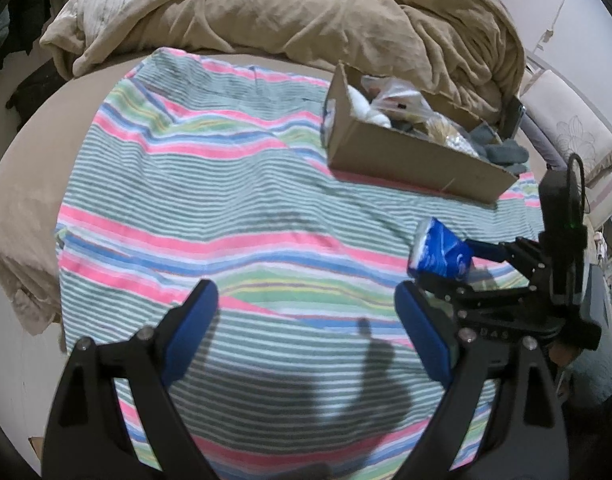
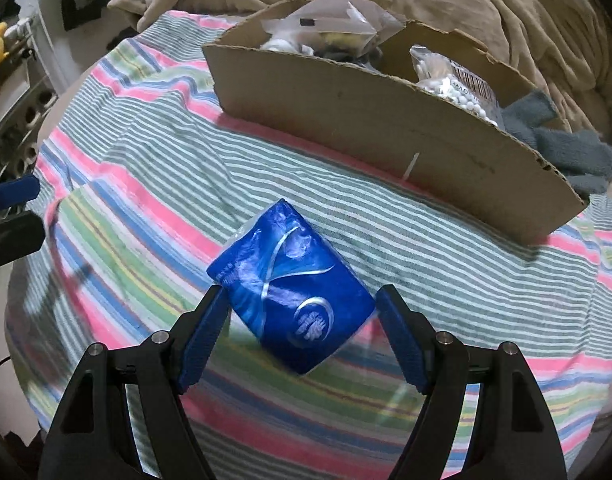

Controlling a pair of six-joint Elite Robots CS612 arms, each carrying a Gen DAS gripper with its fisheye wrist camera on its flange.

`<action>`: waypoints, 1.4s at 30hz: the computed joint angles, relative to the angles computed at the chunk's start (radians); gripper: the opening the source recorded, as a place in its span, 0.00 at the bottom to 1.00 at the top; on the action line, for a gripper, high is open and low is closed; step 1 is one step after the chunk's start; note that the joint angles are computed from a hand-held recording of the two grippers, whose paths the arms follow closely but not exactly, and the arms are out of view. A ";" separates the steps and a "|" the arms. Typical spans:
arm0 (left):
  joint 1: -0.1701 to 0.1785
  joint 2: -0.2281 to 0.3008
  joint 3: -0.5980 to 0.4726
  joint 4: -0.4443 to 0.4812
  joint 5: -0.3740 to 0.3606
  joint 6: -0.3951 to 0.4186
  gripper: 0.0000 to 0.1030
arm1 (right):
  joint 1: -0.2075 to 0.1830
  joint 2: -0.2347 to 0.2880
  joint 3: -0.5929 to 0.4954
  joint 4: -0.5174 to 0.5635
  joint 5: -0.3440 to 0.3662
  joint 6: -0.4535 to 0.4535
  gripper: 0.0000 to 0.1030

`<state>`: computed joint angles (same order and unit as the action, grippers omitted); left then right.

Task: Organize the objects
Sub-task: 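Lift the blue packet with the right tool and carry it over the box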

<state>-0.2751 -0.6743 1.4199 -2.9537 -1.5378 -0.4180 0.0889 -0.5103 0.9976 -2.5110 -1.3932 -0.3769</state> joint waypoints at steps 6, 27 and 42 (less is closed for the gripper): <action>-0.001 0.001 -0.006 0.006 0.005 0.000 0.88 | -0.010 0.003 -0.009 0.019 0.033 0.000 0.69; -0.021 -0.003 -0.036 0.024 0.032 0.029 0.88 | -0.050 -0.038 0.027 -0.048 0.138 0.031 0.47; -0.029 0.016 -0.105 0.030 0.047 0.057 0.88 | -0.090 -0.059 0.023 -0.123 0.188 0.106 0.48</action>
<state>-0.3039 -0.6581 1.3148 -2.9235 -1.4907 -0.3610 -0.0011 -0.5695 1.0208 -2.6344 -1.2050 -0.2711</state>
